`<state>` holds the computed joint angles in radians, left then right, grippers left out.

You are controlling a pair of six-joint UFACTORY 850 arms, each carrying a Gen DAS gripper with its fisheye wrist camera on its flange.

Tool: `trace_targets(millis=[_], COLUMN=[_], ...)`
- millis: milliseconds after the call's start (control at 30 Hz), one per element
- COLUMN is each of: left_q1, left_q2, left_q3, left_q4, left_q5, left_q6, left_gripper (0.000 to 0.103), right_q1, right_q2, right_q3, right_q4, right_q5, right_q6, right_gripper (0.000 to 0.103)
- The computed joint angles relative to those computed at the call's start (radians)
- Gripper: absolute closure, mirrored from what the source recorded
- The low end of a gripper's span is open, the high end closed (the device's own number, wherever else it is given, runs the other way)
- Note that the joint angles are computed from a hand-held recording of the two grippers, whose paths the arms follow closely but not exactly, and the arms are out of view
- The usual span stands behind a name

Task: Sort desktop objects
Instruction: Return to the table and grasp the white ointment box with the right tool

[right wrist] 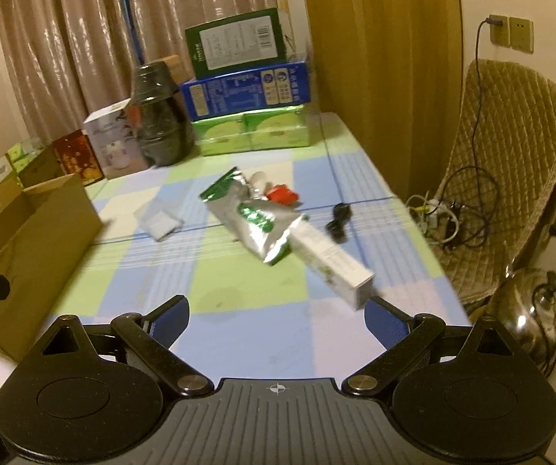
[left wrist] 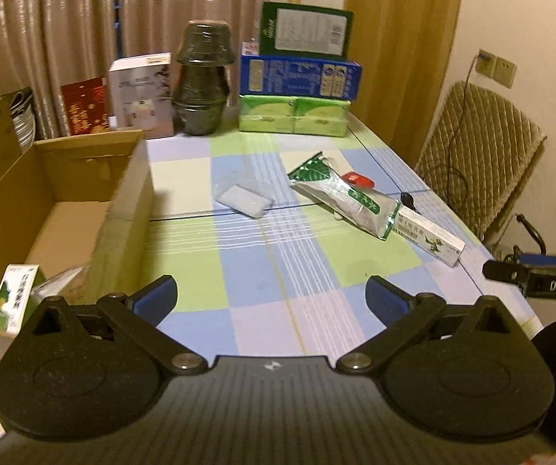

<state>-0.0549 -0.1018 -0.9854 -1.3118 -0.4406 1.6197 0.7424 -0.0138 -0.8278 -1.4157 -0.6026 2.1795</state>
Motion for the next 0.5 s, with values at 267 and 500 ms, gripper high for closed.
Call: trace_targets(millis=[267, 500], left_q1=[-0.087, -0.146], left_q2=[-0.101, -0.222], left_q3=[-0.069, -0.159], left_q4=[-0.066, -0.094], left_q5=[0.075, 0.113], left_q6=[0.072, 0.105], left_gripper=[0.001, 0.001], right_q1=[-0.125, -0.227], right_q2=[-0.046, -0.159], right_q3=[-0.020, -0.097], right_q4=[-0.034, 0.042], right_q5=[0.091, 0.187], right_q6=[-0.147, -0.394], right_gripper=[0.008, 0.017])
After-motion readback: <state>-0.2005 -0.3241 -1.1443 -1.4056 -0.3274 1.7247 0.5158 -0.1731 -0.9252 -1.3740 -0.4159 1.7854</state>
